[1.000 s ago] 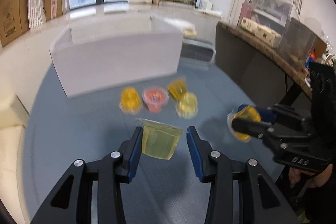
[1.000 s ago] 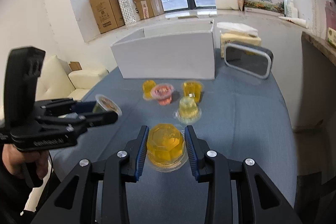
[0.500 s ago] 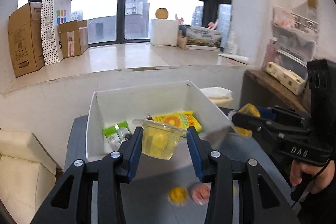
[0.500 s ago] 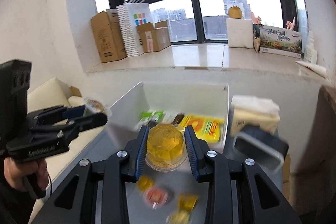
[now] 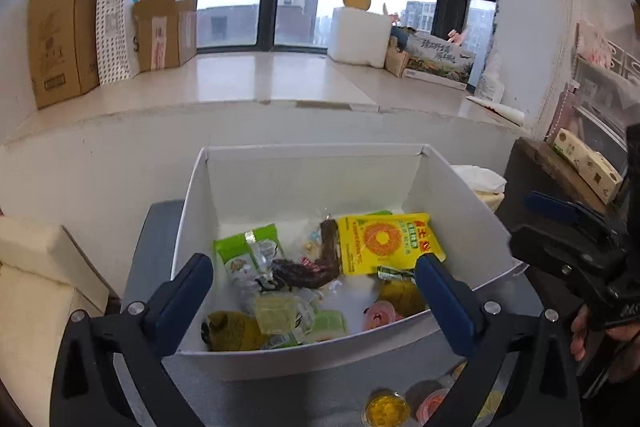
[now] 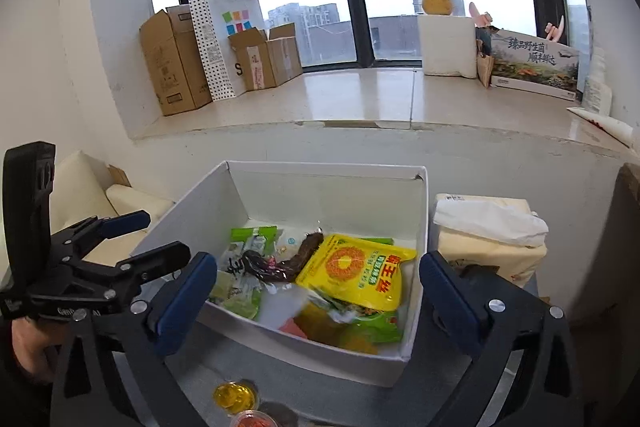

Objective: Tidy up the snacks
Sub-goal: 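Withdraw from the box and grasp a yellow square jelly cup with the right tool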

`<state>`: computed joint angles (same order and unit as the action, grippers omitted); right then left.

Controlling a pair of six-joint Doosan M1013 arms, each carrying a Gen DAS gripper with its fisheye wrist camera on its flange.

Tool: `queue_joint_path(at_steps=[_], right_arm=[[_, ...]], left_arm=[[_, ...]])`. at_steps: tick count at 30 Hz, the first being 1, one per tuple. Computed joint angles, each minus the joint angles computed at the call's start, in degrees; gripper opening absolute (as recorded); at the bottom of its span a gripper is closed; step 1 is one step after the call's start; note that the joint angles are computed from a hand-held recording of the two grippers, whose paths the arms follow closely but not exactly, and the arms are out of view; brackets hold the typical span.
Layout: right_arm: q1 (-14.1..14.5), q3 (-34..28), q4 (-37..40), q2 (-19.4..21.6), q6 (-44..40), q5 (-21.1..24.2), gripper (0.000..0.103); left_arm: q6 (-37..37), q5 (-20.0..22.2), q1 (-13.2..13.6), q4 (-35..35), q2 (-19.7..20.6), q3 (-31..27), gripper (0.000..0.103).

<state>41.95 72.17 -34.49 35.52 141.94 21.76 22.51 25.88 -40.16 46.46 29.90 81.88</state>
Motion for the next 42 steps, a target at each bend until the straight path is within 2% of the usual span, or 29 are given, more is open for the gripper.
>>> queue_joint_path(at_steps=[4,9,12,14,18,20,23,26,32,39,41,42], right_arm=[[0.3,1.35,-0.04,-0.75,-0.07,-0.85,0.103],[1.05,4.87,-4.37,-2.73,5.62,-2.29,0.103],[1.72,8.64,-6.33,-4.55,8.11,-3.9,0.103],[2.67,10.97,-8.05,-5.46,10.13,-1.93,0.103],[3.86,15.89,-8.4,-7.0,13.84,-2.15,0.103],[4.81,17.48,-10.95,-7.23,17.34,-0.58,0.103],[5.52,19.13,-11.77,-7.33,20.14,-0.59,0.103],[5.65,19.23,-10.42,-6.91,20.14,-0.52,0.103],[4.72,18.08,-11.74,-5.65,26.99,-2.18,0.103],[3.57,13.84,-4.44,-2.76,21.32,0.03,0.103],[3.09,12.59,0.02,-1.98,17.95,0.19,0.1],[2.81,11.87,2.42,-1.53,16.48,0.55,0.093]], left_arm=[[0.25,-0.01,-0.1,-0.17,-0.09,0.3,0.103],[1.83,-0.92,-0.86,-2.09,-1.53,2.34,0.103],[-1.11,-1.71,-2.36,0.68,-3.45,5.82,0.103],[-4.38,-2.3,-3.48,3.65,-4.65,8.33,0.103],[-10.94,-4.92,-6.03,7.82,-7.07,14.04,0.103],[-14.21,-5.78,-7.04,9.86,-7.77,16.01,0.103],[-16.18,-5.29,-8.45,10.58,-8.23,17.64,0.103],[-16.55,-5.98,-9.15,10.26,-8.57,18.64,0.103],[-19.18,-5.1,-9.99,11.85,-9.3,19.82,0.103],[-22.17,-5.58,-10.37,13.92,-10.03,21.08,0.103],[-21.77,-5.69,-10.36,13.52,-10.08,21.24,0.103],[-21.29,-5.86,-10.28,12.99,-10.09,21.27,0.103]])
